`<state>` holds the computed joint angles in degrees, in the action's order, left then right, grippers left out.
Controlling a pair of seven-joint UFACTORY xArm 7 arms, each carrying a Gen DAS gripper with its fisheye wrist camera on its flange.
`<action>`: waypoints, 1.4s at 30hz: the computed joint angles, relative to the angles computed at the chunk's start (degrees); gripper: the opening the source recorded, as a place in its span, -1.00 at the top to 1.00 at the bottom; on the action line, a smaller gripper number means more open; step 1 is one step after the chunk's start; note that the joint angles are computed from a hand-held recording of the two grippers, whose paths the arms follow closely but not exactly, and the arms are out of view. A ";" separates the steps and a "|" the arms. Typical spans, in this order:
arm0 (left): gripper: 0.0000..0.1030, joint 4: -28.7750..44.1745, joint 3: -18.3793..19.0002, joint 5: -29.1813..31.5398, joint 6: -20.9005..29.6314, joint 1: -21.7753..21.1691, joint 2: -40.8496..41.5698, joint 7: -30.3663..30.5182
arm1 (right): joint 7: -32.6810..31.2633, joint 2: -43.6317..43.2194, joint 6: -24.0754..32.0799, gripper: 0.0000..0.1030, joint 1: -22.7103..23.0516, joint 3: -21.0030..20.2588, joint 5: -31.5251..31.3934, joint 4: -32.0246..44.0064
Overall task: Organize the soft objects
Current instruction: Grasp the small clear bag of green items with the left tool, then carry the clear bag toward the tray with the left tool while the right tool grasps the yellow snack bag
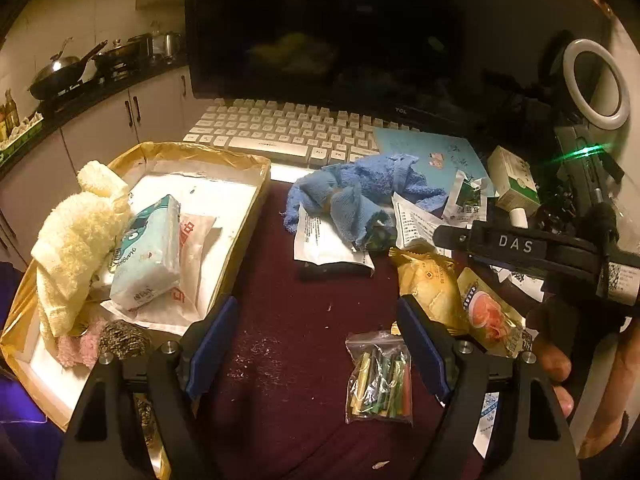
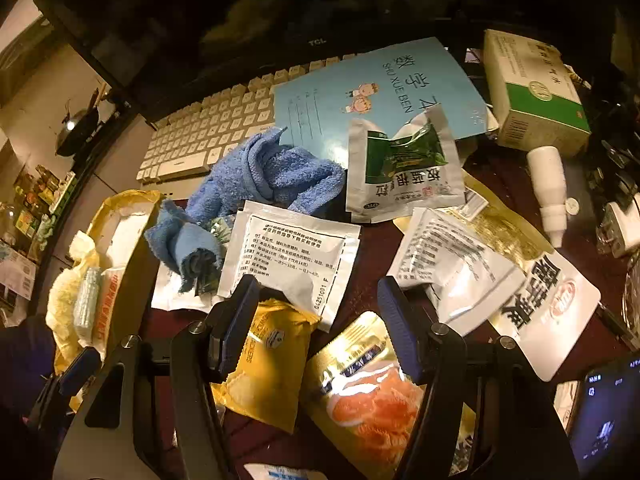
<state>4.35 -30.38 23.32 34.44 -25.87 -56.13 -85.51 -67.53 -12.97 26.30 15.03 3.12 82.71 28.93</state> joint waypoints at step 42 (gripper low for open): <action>0.77 -8.46 4.82 -7.97 -3.97 -15.24 -9.08 2.20 | -3.66 -9.80 0.39 0.33 3.81 2.50 3.02 -9.31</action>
<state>-4.11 -25.56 15.35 30.46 -41.10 -65.21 -83.31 -71.19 -22.78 26.69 18.84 5.62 85.73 19.61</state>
